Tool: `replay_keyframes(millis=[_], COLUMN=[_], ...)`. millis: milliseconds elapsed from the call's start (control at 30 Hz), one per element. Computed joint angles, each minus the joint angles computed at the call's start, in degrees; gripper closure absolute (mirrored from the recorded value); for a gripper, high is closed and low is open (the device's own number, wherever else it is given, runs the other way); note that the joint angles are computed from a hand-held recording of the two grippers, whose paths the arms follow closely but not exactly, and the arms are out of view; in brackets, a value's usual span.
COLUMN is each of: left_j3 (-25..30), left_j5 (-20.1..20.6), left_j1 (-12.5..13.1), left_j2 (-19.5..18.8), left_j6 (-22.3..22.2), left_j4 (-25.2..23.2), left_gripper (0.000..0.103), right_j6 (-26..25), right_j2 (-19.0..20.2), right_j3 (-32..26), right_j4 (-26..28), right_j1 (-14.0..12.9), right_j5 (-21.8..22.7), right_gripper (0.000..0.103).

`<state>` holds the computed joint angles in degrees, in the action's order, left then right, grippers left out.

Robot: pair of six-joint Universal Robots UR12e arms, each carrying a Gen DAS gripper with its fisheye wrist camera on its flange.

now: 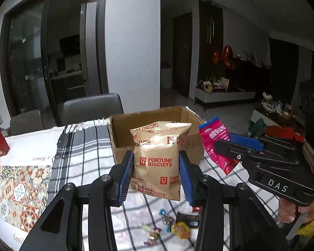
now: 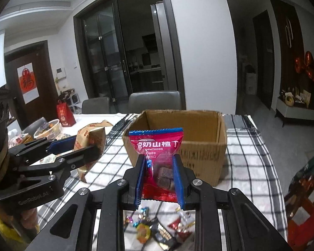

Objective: Organize snacks
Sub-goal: 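Carry both bags over the cardboard box and open both grippers to release them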

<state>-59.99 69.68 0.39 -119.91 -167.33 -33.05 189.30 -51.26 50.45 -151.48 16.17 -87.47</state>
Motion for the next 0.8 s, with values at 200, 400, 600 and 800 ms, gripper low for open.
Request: replay_keyframes(millis=[200, 400, 600, 800], left_j3=[5.3, 11.0, 17.1, 25.0], left_j5=[0.3, 0.7, 2.0, 2.1], left_j1=[-0.2, -0.4, -0.9, -1.2], left_j2=[-3.0, -6.3, -10.0, -14.6], left_j6=[-0.1, 0.2, 1.0, 1.1], left_j4=[-2.2, -5.2, -8.8, -13.1], left_gripper=[0.061, 0.061, 0.061, 0.061], right_j6=[0.0, -0.8, -1.4, -0.2], right_j2=[2.7, 6.6, 10.4, 14.7], right_j3=[-5.5, -13.0, -19.7, -27.3], right_j4=[2.8, 7.1, 11.1, 15.0], right_j1=[-0.6, -1.2, -1.9, -2.7], right_j5=[-0.2, -1.0, -1.7, -1.2], right_gripper=[0.076, 0.076, 0.076, 0.076])
